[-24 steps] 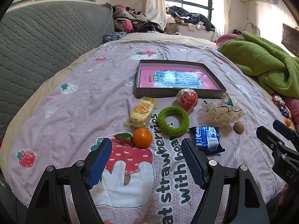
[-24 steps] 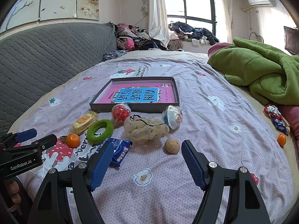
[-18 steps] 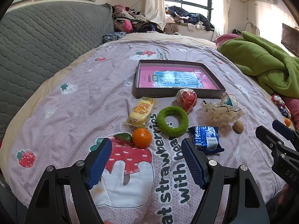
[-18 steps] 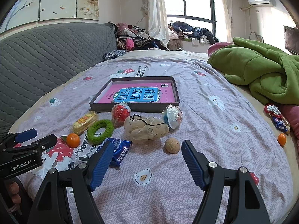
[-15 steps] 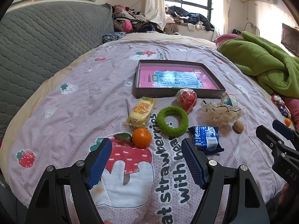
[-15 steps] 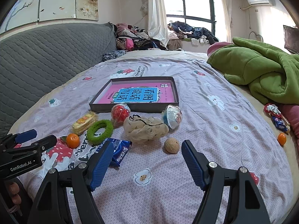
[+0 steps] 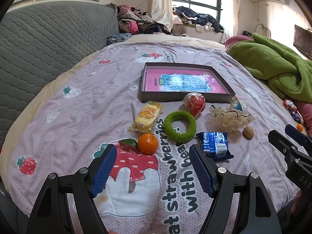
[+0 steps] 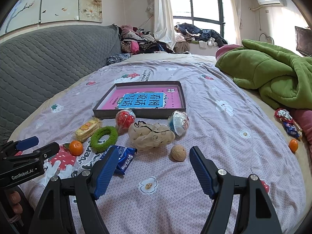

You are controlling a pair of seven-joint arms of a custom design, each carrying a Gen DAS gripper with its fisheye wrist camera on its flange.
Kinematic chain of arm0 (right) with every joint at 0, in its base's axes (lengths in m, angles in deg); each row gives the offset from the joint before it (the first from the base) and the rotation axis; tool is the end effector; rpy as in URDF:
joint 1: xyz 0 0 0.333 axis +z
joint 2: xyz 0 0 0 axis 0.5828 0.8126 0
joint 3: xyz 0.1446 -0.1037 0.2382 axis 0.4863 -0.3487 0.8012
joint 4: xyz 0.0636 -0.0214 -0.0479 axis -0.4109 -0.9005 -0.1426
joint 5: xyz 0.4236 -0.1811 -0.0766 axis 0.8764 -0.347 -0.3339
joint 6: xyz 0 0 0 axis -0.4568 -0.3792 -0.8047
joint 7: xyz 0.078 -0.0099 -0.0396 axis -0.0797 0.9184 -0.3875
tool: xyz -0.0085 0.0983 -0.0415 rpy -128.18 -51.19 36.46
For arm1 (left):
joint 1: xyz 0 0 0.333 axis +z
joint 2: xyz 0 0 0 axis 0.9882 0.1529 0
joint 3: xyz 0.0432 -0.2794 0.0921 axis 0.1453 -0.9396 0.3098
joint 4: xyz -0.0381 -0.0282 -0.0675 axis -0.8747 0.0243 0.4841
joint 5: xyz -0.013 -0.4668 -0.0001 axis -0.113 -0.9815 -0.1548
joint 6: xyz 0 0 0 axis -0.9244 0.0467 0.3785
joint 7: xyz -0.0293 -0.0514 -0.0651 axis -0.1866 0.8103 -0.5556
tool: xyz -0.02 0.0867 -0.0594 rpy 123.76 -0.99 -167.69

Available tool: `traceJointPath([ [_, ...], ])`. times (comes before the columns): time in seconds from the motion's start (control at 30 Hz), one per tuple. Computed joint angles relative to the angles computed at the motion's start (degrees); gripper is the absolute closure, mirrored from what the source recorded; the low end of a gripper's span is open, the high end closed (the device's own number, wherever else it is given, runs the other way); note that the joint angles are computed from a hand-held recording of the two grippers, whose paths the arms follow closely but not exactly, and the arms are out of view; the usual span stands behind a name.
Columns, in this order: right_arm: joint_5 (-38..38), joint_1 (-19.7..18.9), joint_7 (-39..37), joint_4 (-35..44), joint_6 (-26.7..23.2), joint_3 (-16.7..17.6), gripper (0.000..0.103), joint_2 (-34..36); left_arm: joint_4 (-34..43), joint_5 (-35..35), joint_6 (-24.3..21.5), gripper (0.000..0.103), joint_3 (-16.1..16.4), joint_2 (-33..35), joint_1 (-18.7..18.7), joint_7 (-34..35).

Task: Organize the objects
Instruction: 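Move the left tool toward the orange while the right tool approaches the blue snack packet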

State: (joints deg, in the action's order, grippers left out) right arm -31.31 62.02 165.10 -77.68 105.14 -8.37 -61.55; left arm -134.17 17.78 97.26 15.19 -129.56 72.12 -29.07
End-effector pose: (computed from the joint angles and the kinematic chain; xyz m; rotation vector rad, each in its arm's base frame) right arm 0.4433 0.2412 0.4328 -1.9160 1.2065 -0.5391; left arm 0.3647 -0.1484 0.4572 -1.9546 1.4292 -0.6191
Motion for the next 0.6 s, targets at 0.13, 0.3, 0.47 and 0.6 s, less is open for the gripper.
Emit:
traceJointPath([
  [0.13,-0.01,0.12,-0.05,-0.14,-0.03,-0.14,0.029,-0.27,0.08,-0.05,0.03,0.025,0.17,0.10,-0.13,0.09],
  [0.3,0.03,0.31,-0.12,-0.18,0.03,-0.30,0.029,-0.59,-0.07,-0.13,0.13,0.025,0.28,-0.26,-0.16,0.16],
  [0.47,0.00,0.40,-0.30,-0.36,-0.01,-0.54,0.029,-1.09,-0.32,-0.29,0.19,0.025,0.49,-0.64,-0.10,0.31],
  [0.6,-0.11,0.05,-0.19,-0.13,-0.07,-0.19,0.029,-1.07,-0.23,-0.48,0.20,0.025,0.56,-0.59,0.12,0.28],
])
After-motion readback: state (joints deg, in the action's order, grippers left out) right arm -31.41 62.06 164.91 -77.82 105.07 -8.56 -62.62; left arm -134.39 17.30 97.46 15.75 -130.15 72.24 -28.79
